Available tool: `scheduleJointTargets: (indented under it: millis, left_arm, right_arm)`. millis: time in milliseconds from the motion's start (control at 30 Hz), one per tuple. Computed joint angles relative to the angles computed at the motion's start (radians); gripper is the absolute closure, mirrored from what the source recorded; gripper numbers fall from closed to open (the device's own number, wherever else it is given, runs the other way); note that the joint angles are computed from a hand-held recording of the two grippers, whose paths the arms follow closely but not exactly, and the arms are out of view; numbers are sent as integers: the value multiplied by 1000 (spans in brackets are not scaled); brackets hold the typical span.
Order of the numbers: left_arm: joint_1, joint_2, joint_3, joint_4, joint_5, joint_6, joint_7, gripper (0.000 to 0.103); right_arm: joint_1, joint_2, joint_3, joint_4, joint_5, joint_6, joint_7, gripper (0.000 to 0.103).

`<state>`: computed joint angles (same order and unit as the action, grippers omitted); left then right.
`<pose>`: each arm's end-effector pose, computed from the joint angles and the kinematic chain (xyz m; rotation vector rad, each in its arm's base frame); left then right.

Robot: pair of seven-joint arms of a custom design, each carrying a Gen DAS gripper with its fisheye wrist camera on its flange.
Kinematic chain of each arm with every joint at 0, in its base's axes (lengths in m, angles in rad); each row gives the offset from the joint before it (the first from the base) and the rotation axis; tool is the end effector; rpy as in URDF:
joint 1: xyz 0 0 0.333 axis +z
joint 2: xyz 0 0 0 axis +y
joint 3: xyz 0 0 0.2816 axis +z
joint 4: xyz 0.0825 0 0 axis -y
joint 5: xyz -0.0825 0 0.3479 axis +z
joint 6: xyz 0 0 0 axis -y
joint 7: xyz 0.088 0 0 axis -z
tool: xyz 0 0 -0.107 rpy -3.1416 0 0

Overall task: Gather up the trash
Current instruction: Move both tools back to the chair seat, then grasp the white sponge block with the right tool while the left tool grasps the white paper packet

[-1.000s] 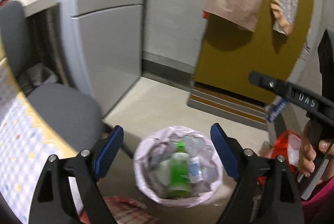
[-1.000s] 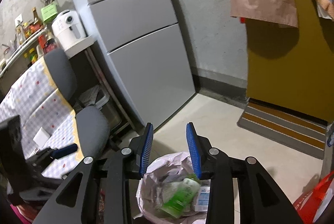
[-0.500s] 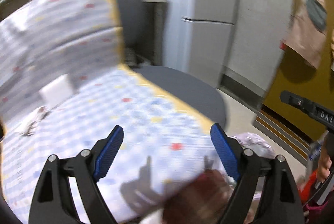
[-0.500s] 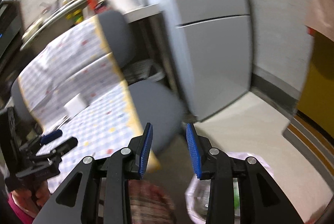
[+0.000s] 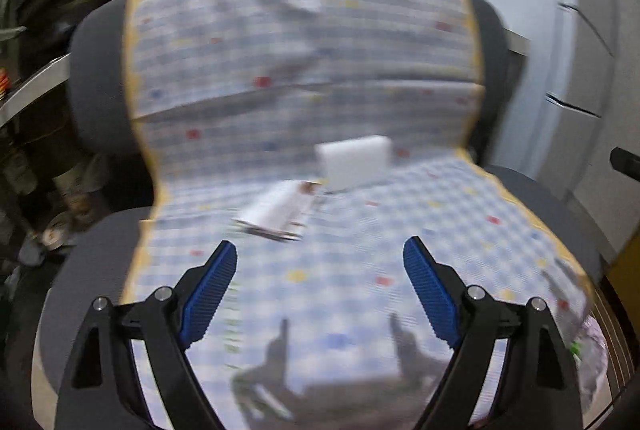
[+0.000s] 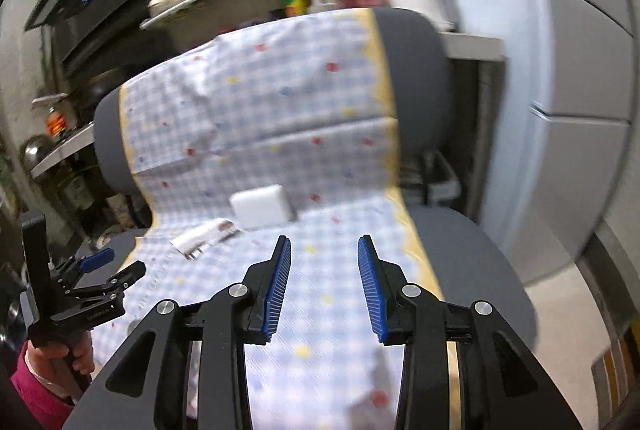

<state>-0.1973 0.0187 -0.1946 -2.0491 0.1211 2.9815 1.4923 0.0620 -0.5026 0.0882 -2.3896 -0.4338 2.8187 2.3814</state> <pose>0.5248 -0.2253 0.5237 -1.3214 2.0410 -0.9705 0.4217 0.0912 0.5904 -1.3473 1.8365 -0.7615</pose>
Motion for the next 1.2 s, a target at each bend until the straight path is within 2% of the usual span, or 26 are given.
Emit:
scheduleJointTargets:
  millis: [100,133,200,267,333,500,633,733,833,900,1000,1100,1167,1200]
  left_arm:
    - [15,41,31,57,60,-17,-60,20]
    - [17,60,43,80,85,-24,-83,20]
    - [14,102,65,132,116,-43,-111,20]
    - [7,155,82,194,131,-67,-126,20]
    - [2,205,90,252,118,-96,-117,20]
    - [-7,323,99,388,64,-155,-60,20]
    - [-4,400,99,480,3,-188,-15,20]
    - [14,432,77,521,-58,-211,42,20]
    - [21,446,63,535,-101,-213,98,20]
    - [12,450,66,538,-109,-213,119,20]
    - [11,459,54,556,-139,-232,157,20]
    - [-11,449,67,544,-129,-233,167,17]
    - [-10,440,61,529,-137,-225,184,16]
    - [-11,441,58,530,-142,-227,192,16]
  right_arm:
    - [43,165,-35,127,43,61,-77,62]
    - [81,189,-69,144,36,68,-81,61]
    - [102,291,-82,215,125,103,-185,58]
    - [117,403,-90,300,174,121,-250,48]
    - [123,496,-88,373,237,125,-315,48]
    - [92,755,-49,620,342,71,-419,48]
    - [105,924,-76,821,279,-18,-430,51]
    - [52,1021,-23,948,342,-79,-524,52]
    - [-2,1045,43,972,430,-70,-644,54]
    - [-35,1040,87,964,495,-73,-729,69]
    - [-46,1014,105,935,566,-75,-810,76]
    - [-10,908,63,795,581,4,-779,78]
    - [43,796,0,655,531,77,-681,78]
    - [85,748,-50,599,463,99,-600,78]
